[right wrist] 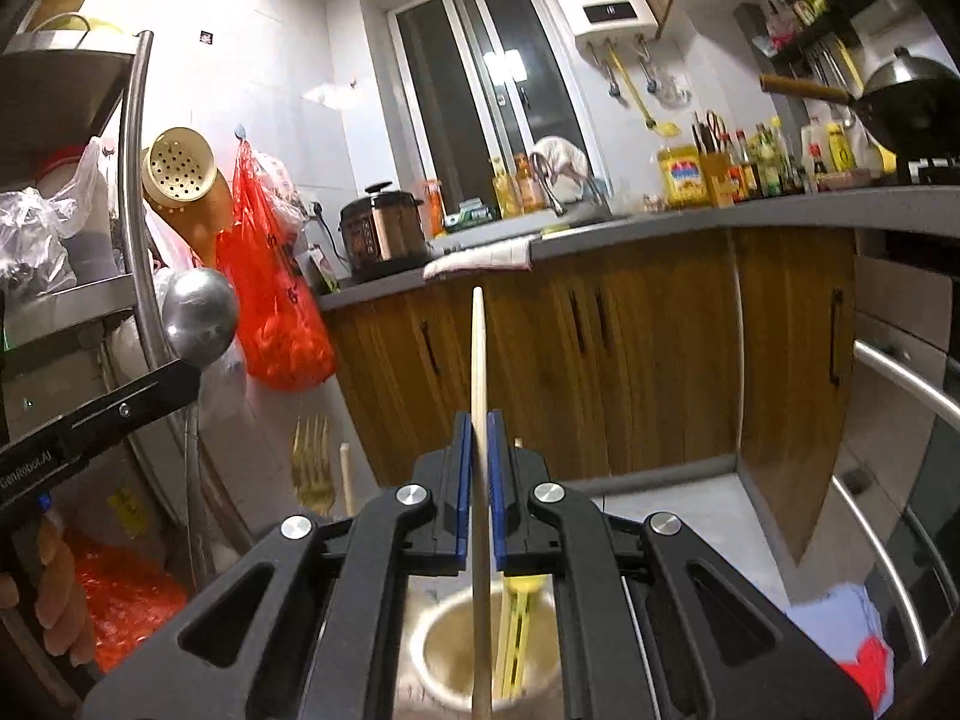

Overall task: Organize utensils
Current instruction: 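Lower the spoon into the larger compartment while the right tool lowers the chopstick into the smaller one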

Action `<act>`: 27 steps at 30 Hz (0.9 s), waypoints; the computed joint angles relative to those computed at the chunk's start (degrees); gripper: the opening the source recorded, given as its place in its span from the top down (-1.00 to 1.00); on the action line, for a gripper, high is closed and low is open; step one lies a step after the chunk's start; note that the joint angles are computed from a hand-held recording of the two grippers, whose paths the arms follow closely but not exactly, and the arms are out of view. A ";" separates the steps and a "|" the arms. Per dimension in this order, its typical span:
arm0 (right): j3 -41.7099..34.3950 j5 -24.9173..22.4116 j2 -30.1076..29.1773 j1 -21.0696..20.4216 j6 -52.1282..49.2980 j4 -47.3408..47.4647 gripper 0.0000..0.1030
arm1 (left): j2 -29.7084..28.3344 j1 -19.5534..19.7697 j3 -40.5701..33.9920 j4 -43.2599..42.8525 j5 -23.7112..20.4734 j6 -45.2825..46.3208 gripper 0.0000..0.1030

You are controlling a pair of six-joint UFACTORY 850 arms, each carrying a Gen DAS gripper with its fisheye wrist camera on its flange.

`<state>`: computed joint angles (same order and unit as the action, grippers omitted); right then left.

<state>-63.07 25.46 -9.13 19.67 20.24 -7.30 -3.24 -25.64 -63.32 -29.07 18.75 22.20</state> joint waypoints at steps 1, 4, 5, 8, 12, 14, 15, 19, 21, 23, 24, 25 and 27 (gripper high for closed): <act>-0.68 0.26 -0.74 0.08 -0.54 0.76 0.89 | -0.42 0.01 -0.40 -0.46 0.44 0.51 0.96; -2.38 0.82 -2.82 -0.07 -0.08 1.44 0.89 | -2.43 -0.43 -2.29 -4.95 2.58 5.47 0.96; -2.77 0.95 -3.37 -0.12 0.10 1.68 0.89 | -2.94 -0.58 -2.67 -6.16 3.05 6.67 0.96; -4.09 1.31 -5.17 -0.57 1.16 2.32 0.89 | -4.57 -0.43 -3.78 -7.73 3.66 8.08 0.96; -5.10 1.24 -6.96 -0.92 0.54 3.71 0.89 | -6.19 -0.16 -4.42 -9.66 3.81 9.98 0.96; -5.10 1.63 -7.50 -0.86 -1.54 5.81 0.89 | -6.65 -0.13 -4.24 -9.97 4.24 10.62 0.96; -5.04 1.84 -7.70 -0.90 -2.26 6.63 0.89 | -6.83 -0.10 -4.14 -10.07 4.58 10.93 0.96; -5.16 1.76 -8.22 -0.88 -2.68 7.89 0.90 | -7.38 -0.30 -3.82 -10.91 5.66 12.55 0.96; -5.35 1.77 -8.43 -0.56 -4.76 9.54 0.90 | -7.53 -0.24 -3.82 -10.88 5.19 12.49 0.96; -5.24 1.84 -8.50 -0.16 -7.38 10.93 0.90 | -7.46 -0.39 -3.41 -11.05 5.25 12.98 0.96; -4.91 2.01 -8.36 0.09 -9.14 11.83 0.90 | -7.42 -0.53 -3.17 -11.19 5.31 13.46 0.96; -4.65 2.08 -8.24 0.24 -9.94 12.17 0.90 | -7.33 -0.64 -2.85 -11.36 5.37 13.99 0.96; -3.60 2.01 -7.65 0.38 -9.79 11.77 0.90 | -7.05 -0.77 -2.17 -11.12 5.11 14.12 0.96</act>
